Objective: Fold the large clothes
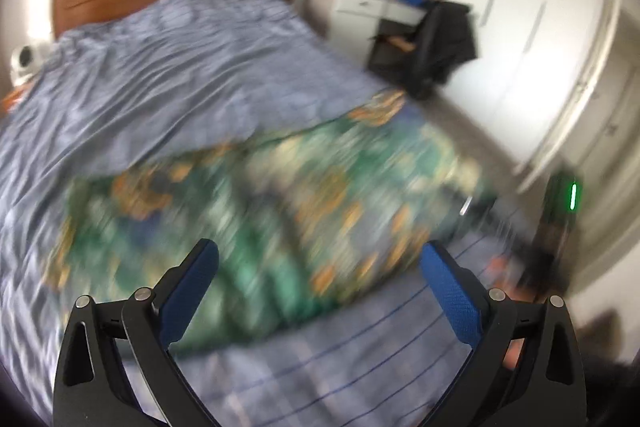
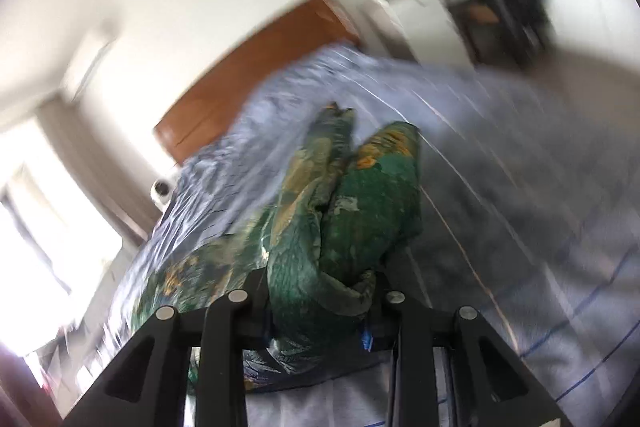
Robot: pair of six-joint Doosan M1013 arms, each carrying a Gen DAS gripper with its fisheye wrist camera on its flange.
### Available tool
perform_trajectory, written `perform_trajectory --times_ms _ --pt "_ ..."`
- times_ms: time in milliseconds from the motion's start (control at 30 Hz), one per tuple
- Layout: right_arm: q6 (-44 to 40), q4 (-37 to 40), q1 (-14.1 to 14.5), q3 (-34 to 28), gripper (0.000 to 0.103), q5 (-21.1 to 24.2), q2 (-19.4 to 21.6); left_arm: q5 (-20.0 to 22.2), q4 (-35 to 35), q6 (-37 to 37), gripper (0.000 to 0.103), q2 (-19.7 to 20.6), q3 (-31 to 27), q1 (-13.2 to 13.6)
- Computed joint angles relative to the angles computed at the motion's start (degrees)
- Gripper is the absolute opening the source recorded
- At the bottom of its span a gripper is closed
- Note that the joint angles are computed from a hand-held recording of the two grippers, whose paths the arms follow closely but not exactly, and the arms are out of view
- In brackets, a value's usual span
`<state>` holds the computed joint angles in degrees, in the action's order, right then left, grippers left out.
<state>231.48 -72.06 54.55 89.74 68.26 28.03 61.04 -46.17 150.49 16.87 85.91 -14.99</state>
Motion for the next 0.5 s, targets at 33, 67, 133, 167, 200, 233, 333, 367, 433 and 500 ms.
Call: perform_trajectory --times_ms 33,67,133,167,200,233,333,367,433,500 --pt "-5.3 -0.5 0.5 -2.0 0.030 1.4 0.7 4.9 1.1 -1.6 0.101 1.8 -3.5 -0.7" --pt "-10.5 -1.0 1.1 -4.1 0.030 2.5 1.4 8.3 2.3 -3.5 0.101 3.2 -6.4 -1.5" --pt "-18.8 -1.8 1.7 -7.6 0.030 3.5 2.9 12.0 4.4 -5.7 0.101 4.9 -9.7 -2.9" --pt "-25.3 -2.2 2.1 -10.4 0.030 3.6 4.2 13.7 5.7 -6.6 0.101 5.7 -11.4 -3.4" --pt "-30.4 -2.3 2.2 -12.6 0.030 3.4 5.3 14.2 6.9 -7.2 0.101 6.2 -12.3 -3.7" --pt "-33.9 -2.2 2.4 -14.1 0.030 3.4 6.0 13.7 7.9 -7.6 0.101 6.3 -12.6 -3.9" --pt "-48.5 -1.6 2.7 -20.4 0.030 2.0 9.6 11.9 10.6 -9.3 0.103 6.0 -12.4 -3.6" --pt "-51.2 -1.5 2.8 -21.6 0.030 1.7 10.3 10.9 12.4 -10.3 0.102 5.8 -12.1 -3.5" --pt "-60.0 -1.8 3.1 -25.4 0.030 0.7 12.8 6.5 18.1 -12.4 0.102 5.1 -10.7 -4.2" --pt "-66.0 -1.9 3.5 -28.1 0.030 0.1 14.6 1.9 23.3 -13.6 0.101 4.4 -8.7 -5.0"
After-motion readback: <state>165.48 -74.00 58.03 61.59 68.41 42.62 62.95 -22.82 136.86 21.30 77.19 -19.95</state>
